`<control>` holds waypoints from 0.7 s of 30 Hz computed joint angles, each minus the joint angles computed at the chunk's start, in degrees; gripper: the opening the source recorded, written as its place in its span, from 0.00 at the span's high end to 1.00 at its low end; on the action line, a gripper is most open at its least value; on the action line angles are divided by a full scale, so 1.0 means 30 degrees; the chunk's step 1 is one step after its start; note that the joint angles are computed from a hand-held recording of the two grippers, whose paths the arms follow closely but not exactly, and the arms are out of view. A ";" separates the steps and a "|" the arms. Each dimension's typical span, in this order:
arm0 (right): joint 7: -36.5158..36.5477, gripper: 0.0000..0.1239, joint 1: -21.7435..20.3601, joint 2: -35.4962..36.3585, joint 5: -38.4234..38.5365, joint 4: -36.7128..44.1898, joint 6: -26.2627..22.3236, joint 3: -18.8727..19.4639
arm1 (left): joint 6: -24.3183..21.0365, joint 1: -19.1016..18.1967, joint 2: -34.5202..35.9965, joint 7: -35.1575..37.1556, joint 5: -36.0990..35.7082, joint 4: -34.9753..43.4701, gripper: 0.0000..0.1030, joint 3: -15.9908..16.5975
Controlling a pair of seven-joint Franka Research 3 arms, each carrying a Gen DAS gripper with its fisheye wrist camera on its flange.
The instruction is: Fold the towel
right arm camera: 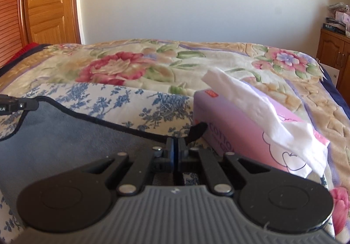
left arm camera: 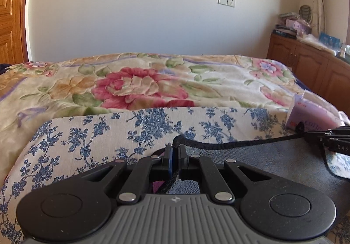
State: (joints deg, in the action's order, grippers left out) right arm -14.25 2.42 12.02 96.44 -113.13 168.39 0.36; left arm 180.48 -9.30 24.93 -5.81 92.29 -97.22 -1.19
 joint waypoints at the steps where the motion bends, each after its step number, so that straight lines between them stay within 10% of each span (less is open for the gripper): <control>1: 0.0024 0.96 0.0030 -0.0004 -0.0072 -0.0015 0.0072 0.0013 | -0.0030 0.0011 -0.0010 0.0214 -0.0195 -0.0058 0.94 -0.0025; 5: 0.0580 0.86 0.0134 0.0003 -0.0612 -0.0028 0.0390 0.0073 | -0.0308 -0.0171 -0.0181 0.0845 -0.0702 -0.0381 0.91 0.0123; 8: 0.0156 0.60 0.0113 -0.0353 -0.0050 -0.0296 0.0449 0.0128 | -0.0514 -0.0347 -0.0404 0.1094 -0.0944 -0.0712 0.73 0.0307; 21: 0.3300 0.49 0.1190 -0.4533 -0.2270 -0.4089 0.2116 -0.0078 | -0.1298 0.0259 -0.3848 0.0890 -0.1128 -0.3885 0.25 -0.0871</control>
State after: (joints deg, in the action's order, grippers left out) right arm -4.35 5.99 -1.58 89.63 -125.39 174.74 0.12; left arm 176.58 -8.52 13.38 -3.14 88.90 -108.87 -3.80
